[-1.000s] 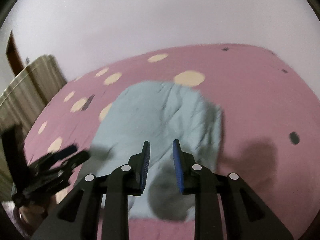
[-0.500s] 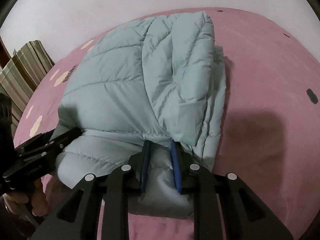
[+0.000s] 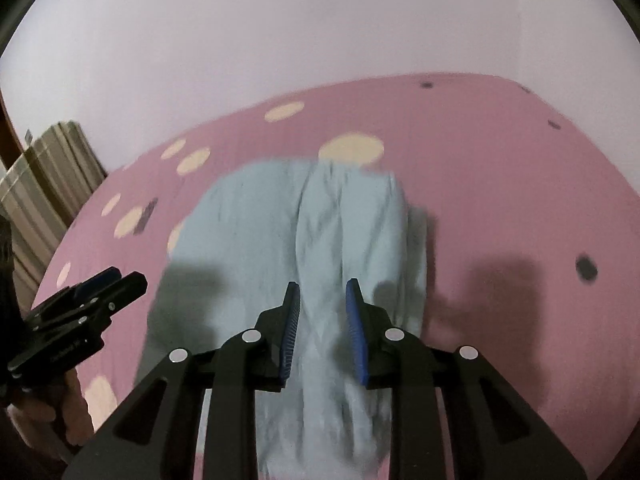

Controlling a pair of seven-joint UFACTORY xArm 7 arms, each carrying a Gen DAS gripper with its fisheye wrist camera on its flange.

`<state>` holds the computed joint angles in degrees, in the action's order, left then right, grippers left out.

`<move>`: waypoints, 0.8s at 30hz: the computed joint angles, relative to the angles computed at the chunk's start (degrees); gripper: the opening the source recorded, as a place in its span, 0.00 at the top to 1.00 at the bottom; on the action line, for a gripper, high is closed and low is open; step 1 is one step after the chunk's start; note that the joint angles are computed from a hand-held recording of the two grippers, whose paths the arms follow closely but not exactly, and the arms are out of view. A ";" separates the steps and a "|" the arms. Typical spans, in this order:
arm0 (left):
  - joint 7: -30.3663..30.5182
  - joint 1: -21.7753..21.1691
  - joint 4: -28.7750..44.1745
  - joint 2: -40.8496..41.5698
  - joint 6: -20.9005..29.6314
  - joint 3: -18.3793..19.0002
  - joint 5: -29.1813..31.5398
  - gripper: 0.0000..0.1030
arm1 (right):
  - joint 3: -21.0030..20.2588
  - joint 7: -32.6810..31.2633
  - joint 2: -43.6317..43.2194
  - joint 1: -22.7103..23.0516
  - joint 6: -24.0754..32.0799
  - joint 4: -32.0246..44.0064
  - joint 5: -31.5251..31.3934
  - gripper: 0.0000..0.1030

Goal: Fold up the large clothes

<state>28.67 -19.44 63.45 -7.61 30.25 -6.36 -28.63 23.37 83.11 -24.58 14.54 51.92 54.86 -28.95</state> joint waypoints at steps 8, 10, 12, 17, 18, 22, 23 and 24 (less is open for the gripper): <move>-11.62 0.09 8.34 10.69 -0.25 -3.14 11.93 0.37 | -3.58 -0.92 5.88 -2.37 -4.07 0.41 -3.42 0.59; -13.23 -0.09 8.73 12.41 -0.88 -3.48 14.07 0.37 | -4.36 -0.55 6.67 -2.15 -5.32 -0.96 -3.50 0.59; -14.02 -0.08 8.27 13.32 -1.84 -3.71 14.97 0.35 | -5.25 -0.34 7.04 -2.00 -6.90 -2.05 -3.32 0.59; -15.50 -0.17 7.84 15.09 -3.56 -4.11 17.09 0.31 | -5.98 0.45 8.65 -2.00 -9.33 -3.97 -3.85 0.57; -15.83 -0.21 7.95 15.60 -3.84 -4.16 17.44 0.31 | -6.02 0.50 9.11 -1.98 -9.27 -3.97 -4.20 0.57; -17.12 -0.33 8.21 16.70 -4.39 -4.31 18.57 0.29 | -6.51 1.75 10.48 -1.64 -9.89 -4.02 -5.34 0.56; -17.32 -0.34 8.28 16.85 -4.45 -4.33 18.90 0.28 | -6.67 2.12 10.61 -1.55 -10.17 -4.22 -5.54 0.56; -17.49 -0.37 8.30 17.03 -4.61 -4.37 19.15 0.28 | -6.70 2.63 10.74 -1.47 -10.30 -4.37 -5.85 0.56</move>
